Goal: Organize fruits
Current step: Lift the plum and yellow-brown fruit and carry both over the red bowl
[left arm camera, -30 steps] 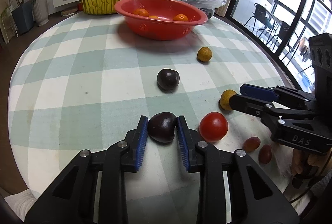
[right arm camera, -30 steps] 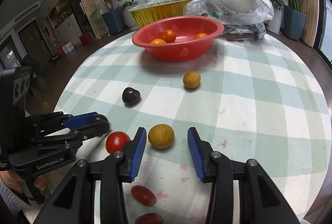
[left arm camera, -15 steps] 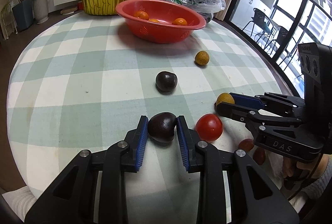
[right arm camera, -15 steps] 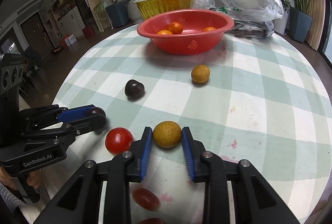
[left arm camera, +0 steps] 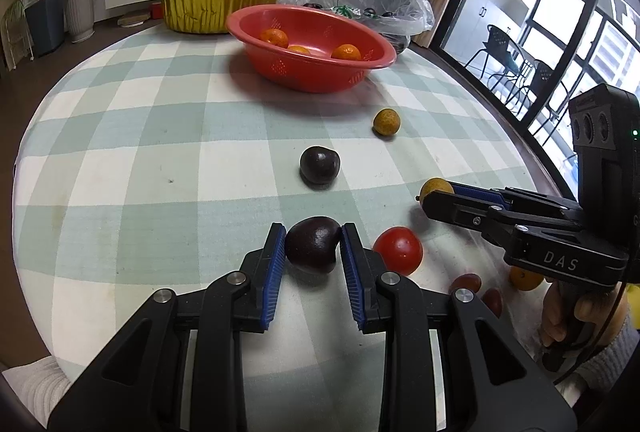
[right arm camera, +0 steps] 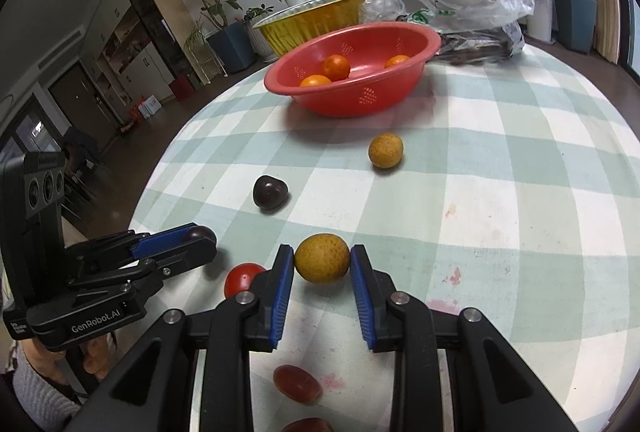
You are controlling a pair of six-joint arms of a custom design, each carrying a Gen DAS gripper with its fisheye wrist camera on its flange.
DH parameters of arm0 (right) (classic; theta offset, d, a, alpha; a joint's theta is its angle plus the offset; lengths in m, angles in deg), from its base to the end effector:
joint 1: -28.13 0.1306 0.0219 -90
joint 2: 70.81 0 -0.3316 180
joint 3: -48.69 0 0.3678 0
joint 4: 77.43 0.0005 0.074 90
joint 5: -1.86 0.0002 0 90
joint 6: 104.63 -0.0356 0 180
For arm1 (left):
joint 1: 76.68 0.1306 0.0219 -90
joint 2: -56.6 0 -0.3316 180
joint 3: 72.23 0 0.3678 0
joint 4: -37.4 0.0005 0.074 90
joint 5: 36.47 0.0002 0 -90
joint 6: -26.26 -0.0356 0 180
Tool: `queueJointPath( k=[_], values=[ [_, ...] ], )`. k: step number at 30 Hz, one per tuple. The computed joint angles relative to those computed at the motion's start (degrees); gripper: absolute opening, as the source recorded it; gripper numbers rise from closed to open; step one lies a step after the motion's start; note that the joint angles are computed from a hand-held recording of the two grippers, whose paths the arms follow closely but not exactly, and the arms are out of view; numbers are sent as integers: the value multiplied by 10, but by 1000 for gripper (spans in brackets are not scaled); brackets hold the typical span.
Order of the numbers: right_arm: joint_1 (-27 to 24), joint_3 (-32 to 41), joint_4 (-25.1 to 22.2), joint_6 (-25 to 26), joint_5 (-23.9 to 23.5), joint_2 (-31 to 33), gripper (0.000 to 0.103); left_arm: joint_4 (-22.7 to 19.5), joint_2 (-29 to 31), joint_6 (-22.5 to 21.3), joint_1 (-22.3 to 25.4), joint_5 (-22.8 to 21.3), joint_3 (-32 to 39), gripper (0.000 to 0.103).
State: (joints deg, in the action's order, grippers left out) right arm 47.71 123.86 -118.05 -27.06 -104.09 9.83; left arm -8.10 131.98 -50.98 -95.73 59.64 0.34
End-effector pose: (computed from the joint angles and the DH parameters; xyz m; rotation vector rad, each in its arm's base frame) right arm 0.3822 0.1458 0.3446 -0.2865 2.4004 0.5933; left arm 0.3561 -0.1275 0.3516 0.1836 2.4367 -0.3803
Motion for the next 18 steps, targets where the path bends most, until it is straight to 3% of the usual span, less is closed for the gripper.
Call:
queueJointPath(
  k=[18],
  values=[
    [-19,9,14,-28,-39,1,31,7,6,12,12,26,23,26]
  ],
)
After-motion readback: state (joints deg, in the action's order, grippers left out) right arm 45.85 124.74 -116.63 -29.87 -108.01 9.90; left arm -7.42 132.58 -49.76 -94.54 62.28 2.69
